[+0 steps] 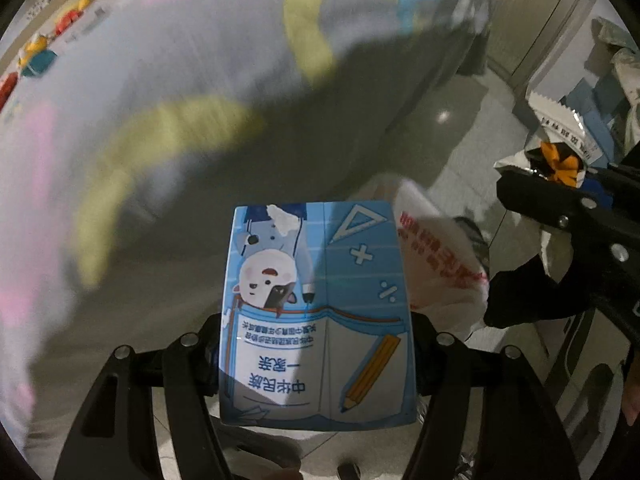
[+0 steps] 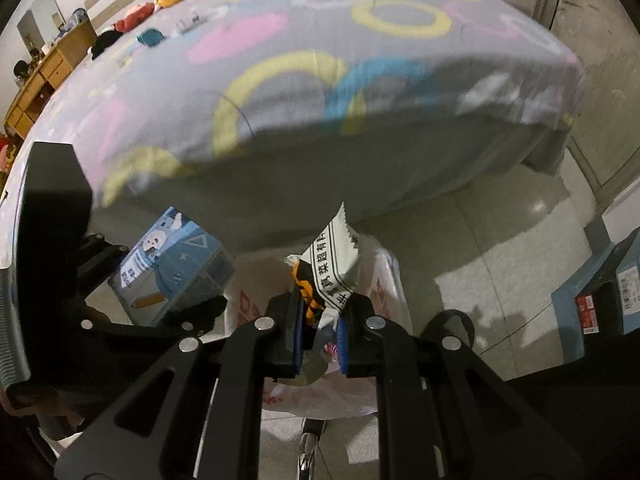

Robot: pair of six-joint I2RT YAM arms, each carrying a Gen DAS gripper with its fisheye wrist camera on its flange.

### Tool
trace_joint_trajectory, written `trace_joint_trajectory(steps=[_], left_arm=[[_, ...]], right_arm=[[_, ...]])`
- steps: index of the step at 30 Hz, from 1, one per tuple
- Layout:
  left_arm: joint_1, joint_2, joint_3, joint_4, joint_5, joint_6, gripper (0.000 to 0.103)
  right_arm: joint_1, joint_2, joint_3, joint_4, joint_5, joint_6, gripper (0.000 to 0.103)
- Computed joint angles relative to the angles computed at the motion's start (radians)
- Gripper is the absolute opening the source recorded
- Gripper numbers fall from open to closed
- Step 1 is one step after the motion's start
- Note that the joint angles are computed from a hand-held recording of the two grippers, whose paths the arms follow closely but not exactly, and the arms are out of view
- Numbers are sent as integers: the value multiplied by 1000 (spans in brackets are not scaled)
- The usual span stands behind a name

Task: Collect trash
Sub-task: 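Carry the blue-white box and sachet over the plastic bag with both tools, then open both tools to drop the box and sachet into the bag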

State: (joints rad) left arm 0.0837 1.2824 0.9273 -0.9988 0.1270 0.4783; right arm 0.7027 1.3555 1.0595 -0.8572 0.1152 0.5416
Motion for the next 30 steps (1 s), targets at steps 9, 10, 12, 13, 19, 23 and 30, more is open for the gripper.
trace_joint_trajectory(steps=[9,10,12,13,19,23,30], left_arm=[[-36,64,-112,130,-30,-12,64],[-36,67,-115,134,-29,-7,64],[-43,76,-119,133,-22,2,67],[-36,61,-134,123,-16,16,71],[-76,58,-138,135,-52,-4,95],[-80,57,-144,134,-63,7,95],[-78,41,-143,126,-53,13,95]], right_arm=[[-24,73,-87,109,-49,-6,13],[-27,80,-91,115,-60,-11,13],[-44,89,-95,116,-80,-16,26],[-48,98,-91,114,-78,-13,34],[-58,93,-88,103,-45,-14,57],[-60,83,-74,84,-43,-7,58],[-42,81,-48,59,-36,17,58]])
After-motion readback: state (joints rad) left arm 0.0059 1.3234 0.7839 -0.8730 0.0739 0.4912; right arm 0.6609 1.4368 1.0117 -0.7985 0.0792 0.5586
